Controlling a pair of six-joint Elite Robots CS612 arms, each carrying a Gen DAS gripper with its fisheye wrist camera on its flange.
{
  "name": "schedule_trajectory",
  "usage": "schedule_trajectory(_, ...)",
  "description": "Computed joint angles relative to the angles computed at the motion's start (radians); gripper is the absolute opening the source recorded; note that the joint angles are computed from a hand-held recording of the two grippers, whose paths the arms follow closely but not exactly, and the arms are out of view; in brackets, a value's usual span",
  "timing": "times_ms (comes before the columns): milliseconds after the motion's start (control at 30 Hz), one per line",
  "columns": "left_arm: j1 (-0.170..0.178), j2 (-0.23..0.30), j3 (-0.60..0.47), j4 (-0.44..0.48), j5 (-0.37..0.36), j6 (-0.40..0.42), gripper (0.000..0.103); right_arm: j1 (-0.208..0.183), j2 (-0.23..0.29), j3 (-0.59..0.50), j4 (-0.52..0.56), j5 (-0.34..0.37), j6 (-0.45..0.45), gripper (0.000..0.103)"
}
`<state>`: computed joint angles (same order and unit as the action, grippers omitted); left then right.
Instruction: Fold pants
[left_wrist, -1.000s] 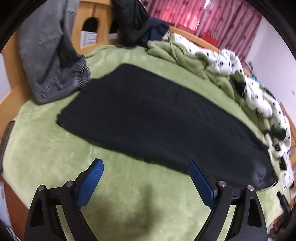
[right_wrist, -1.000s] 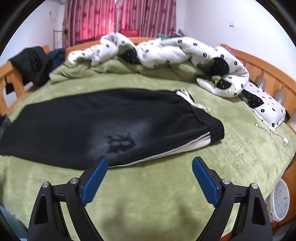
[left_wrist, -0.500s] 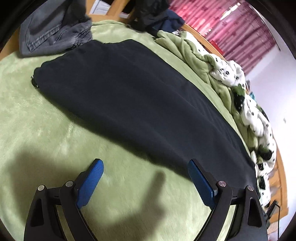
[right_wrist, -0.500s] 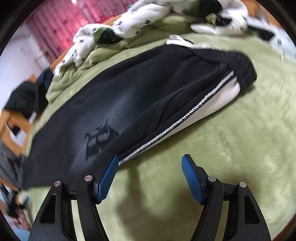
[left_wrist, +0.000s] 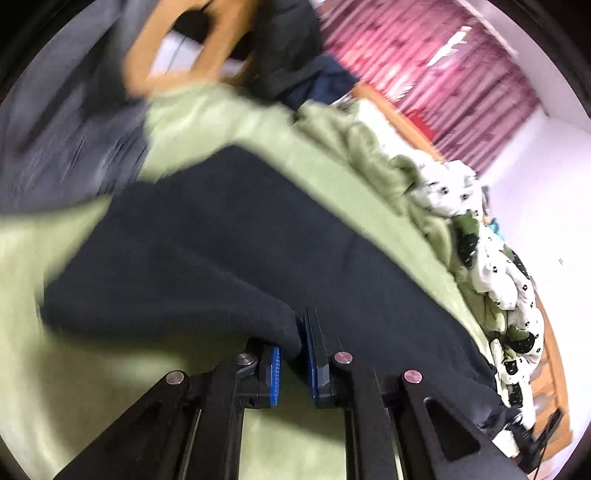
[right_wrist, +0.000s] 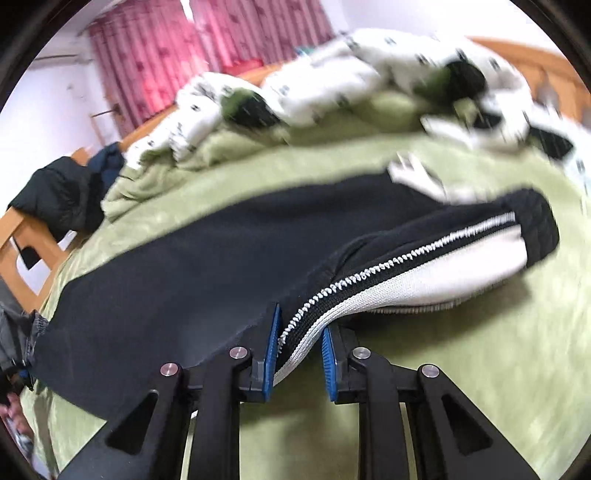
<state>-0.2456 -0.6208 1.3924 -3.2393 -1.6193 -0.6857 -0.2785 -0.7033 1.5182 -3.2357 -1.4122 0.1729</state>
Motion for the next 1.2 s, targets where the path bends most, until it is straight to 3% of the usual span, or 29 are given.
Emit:
schedule_trajectory(100, -0.004, 0.032, -0.097, 0.009, 0.035, 0.047, 0.011, -0.008, 0.026, -0.085, 0.017, 0.044, 0.003, 0.020)
schedule_trajectory(300, -0.015, 0.163, -0.397, 0.159, 0.139, 0.101, 0.011, -0.003, 0.126, -0.321, 0.122, 0.042, -0.019, 0.020)
schedule_trajectory(500, -0.026, 0.340, -0.750, 0.470, 0.233, 0.116, 0.011, 0.022, 0.306, -0.664, 0.378, -0.019, -0.018, 0.023)
schedule_trajectory(533, -0.027, 0.360, -0.791, 0.524, 0.234, 0.120, 0.014, 0.028, 0.340, -0.727, 0.449, -0.038, -0.009, 0.025)
schedule_trajectory(600, -0.028, 0.384, -0.846, 0.634, 0.236, 0.112, 0.033, 0.033, 0.375, -0.796, 0.544, -0.057, -0.007, 0.034)
schedule_trajectory(667, -0.028, 0.357, -0.782, 0.578, 0.215, 0.099, 0.062, 0.032, 0.370, -0.783, 0.558, -0.037, -0.007, 0.038)
schedule_trajectory(733, -0.032, 0.304, -0.662, 0.444, 0.208, 0.102, 0.078, 0.031, 0.332, -0.706, 0.517, -0.031, -0.010, 0.056)
schedule_trajectory(767, -0.032, 0.277, -0.608, 0.394, 0.190, 0.110, 0.080, 0.030, 0.297, -0.635, 0.461, -0.034, -0.019, 0.064)
schedule_trajectory(900, -0.035, 0.174, -0.419, 0.349, 0.144, 0.139, 0.080, 0.025, 0.184, -0.407, 0.301, -0.053, -0.076, 0.065)
schedule_trajectory(1033, -0.029, 0.100, -0.243, 0.269, 0.091, 0.110, 0.080, 0.002, 0.092, -0.209, 0.210, -0.039, -0.083, 0.066)
schedule_trajectory(1100, -0.025, 0.075, -0.169, 0.242, 0.057, 0.080, 0.080, -0.017, 0.059, -0.124, 0.191, -0.017, -0.046, 0.066)
schedule_trajectory(1200, -0.009, 0.073, -0.097, 0.166, -0.034, -0.032, 0.080, -0.042, 0.044, -0.058, 0.182, 0.050, 0.022, 0.067)
